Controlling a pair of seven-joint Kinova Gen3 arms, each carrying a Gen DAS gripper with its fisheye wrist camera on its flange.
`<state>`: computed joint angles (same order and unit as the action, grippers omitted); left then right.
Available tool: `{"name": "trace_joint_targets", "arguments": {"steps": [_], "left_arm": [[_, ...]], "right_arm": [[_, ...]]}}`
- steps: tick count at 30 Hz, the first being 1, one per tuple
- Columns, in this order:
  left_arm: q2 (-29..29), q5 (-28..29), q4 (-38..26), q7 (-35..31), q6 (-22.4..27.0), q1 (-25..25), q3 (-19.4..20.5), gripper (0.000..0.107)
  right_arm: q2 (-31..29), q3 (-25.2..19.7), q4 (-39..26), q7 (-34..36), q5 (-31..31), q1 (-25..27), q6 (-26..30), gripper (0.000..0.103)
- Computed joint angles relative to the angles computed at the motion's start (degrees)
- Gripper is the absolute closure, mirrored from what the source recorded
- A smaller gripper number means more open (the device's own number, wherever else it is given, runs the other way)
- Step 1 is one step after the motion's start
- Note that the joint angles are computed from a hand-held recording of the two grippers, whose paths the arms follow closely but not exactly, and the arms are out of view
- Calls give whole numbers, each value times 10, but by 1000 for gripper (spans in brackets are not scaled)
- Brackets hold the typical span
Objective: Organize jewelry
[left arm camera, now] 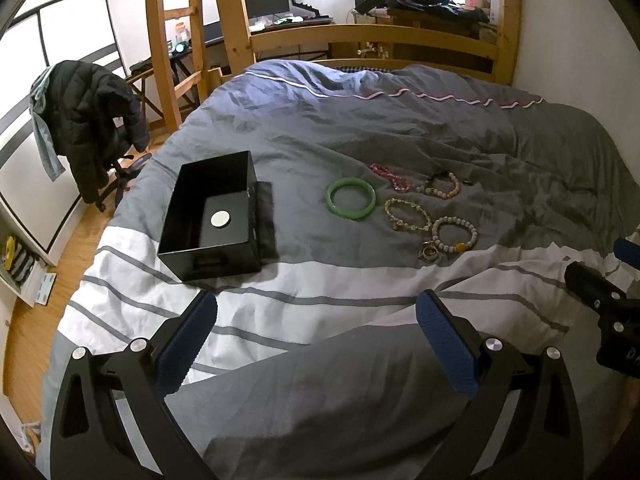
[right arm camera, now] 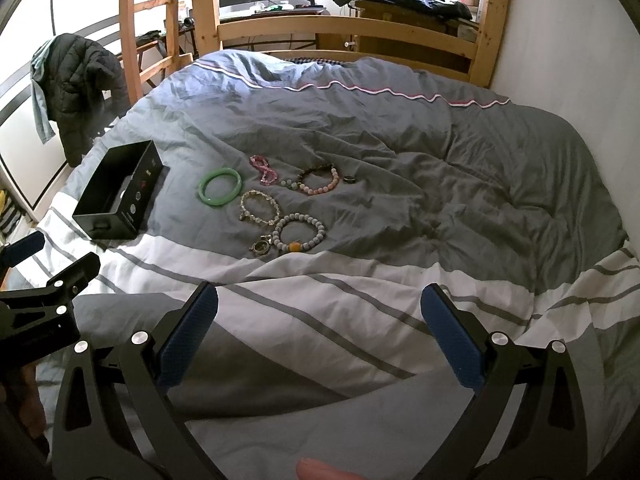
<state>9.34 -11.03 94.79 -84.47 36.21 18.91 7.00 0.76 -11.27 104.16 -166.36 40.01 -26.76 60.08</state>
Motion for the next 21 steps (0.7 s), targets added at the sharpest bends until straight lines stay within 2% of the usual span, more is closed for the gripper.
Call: {"name": "trace_joint_targets", "arguments": {"steps": [9, 14, 18, 21], "left_arm": [[-1, -5, 2, 4, -3, 3, -1, 9], [4, -38, 5, 22, -13, 15, -5, 9], [19, -56, -7, 29, -19, 23, -8, 9], [40, -45, -25, 11, -24, 18, -5, 9]], "right_arm": [[1, 0, -1, 0, -1, 0, 0, 3], [4, 1, 0, -1, -3, 1, -4, 3], [14, 6, -1, -14, -5, 1, -16, 3], [25, 10, -5, -24, -2, -1, -23, 3]]}}
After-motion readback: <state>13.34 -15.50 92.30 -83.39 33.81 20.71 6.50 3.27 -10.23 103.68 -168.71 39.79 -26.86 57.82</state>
